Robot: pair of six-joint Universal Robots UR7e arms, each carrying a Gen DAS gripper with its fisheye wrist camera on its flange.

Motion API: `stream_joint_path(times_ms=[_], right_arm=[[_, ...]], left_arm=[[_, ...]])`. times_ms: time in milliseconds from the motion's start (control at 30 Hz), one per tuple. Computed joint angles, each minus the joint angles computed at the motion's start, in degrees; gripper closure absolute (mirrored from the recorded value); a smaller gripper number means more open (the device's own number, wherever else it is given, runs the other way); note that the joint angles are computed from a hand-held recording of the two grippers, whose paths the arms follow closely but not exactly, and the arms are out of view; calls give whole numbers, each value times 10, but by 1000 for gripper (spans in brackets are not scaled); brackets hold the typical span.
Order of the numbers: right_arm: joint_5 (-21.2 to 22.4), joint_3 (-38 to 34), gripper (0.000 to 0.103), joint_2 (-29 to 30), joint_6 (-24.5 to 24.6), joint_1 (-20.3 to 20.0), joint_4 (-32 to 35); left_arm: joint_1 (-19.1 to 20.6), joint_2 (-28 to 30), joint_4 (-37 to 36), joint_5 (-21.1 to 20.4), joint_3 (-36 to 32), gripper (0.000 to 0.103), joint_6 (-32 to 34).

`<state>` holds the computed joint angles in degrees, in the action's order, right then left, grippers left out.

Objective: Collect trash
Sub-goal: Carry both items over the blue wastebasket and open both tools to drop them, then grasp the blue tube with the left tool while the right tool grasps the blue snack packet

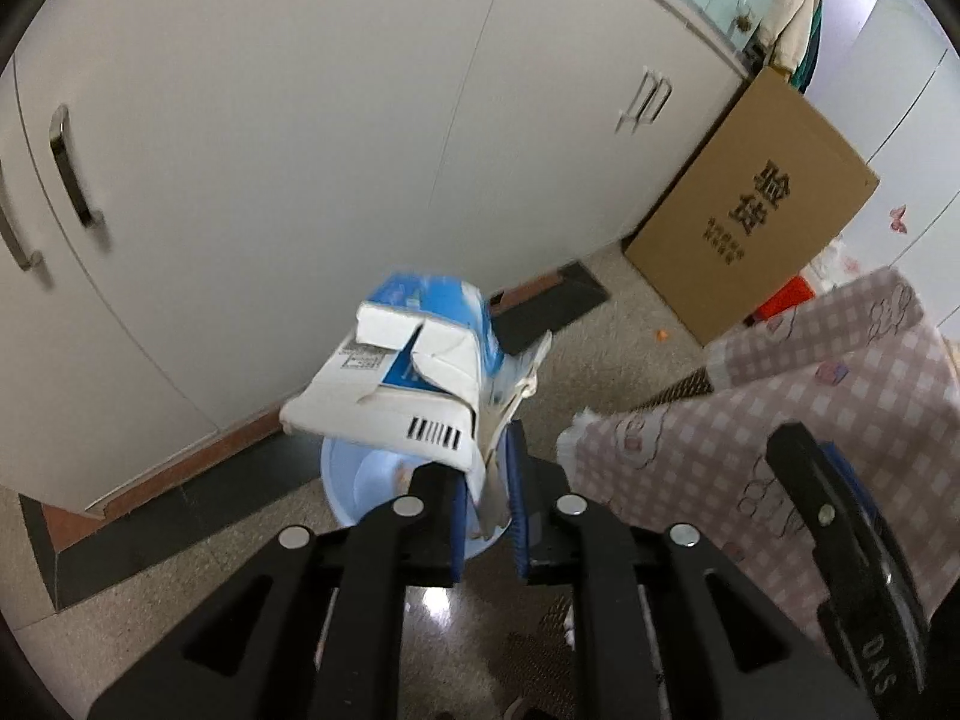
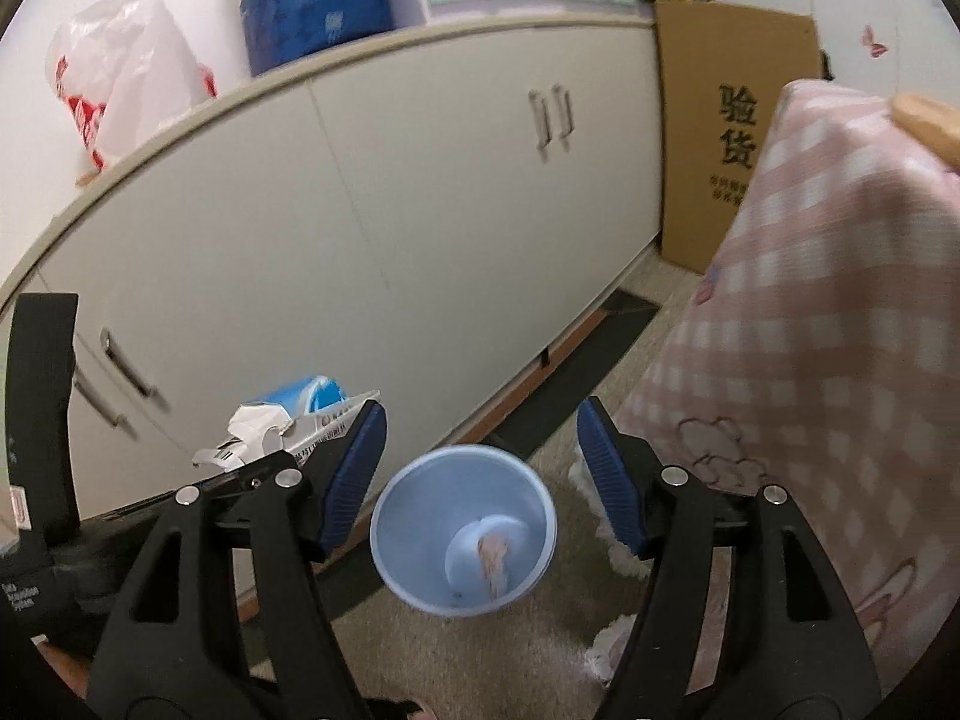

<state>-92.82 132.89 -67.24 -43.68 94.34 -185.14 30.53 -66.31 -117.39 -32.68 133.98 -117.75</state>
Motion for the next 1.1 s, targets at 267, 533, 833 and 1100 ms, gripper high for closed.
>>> stream_joint_path(times_ms=[267, 533, 833, 1100], right_arm=[[2, -1, 36, -11, 9, -3, 8], [12, 12, 36, -62, 10, 2, 47], [57, 30, 35, -180, 19, 2, 106], [97, 27, 33, -298, 17, -43, 170]], left_arm=[[-1, 12, 60, -4, -27, 30, -27], [-57, 2, 182, -17, -54, 30, -118], [-142, 27, 349, -22, -133, 30, -213], [-165, 92, 332, 19, -210, 29, -129]])
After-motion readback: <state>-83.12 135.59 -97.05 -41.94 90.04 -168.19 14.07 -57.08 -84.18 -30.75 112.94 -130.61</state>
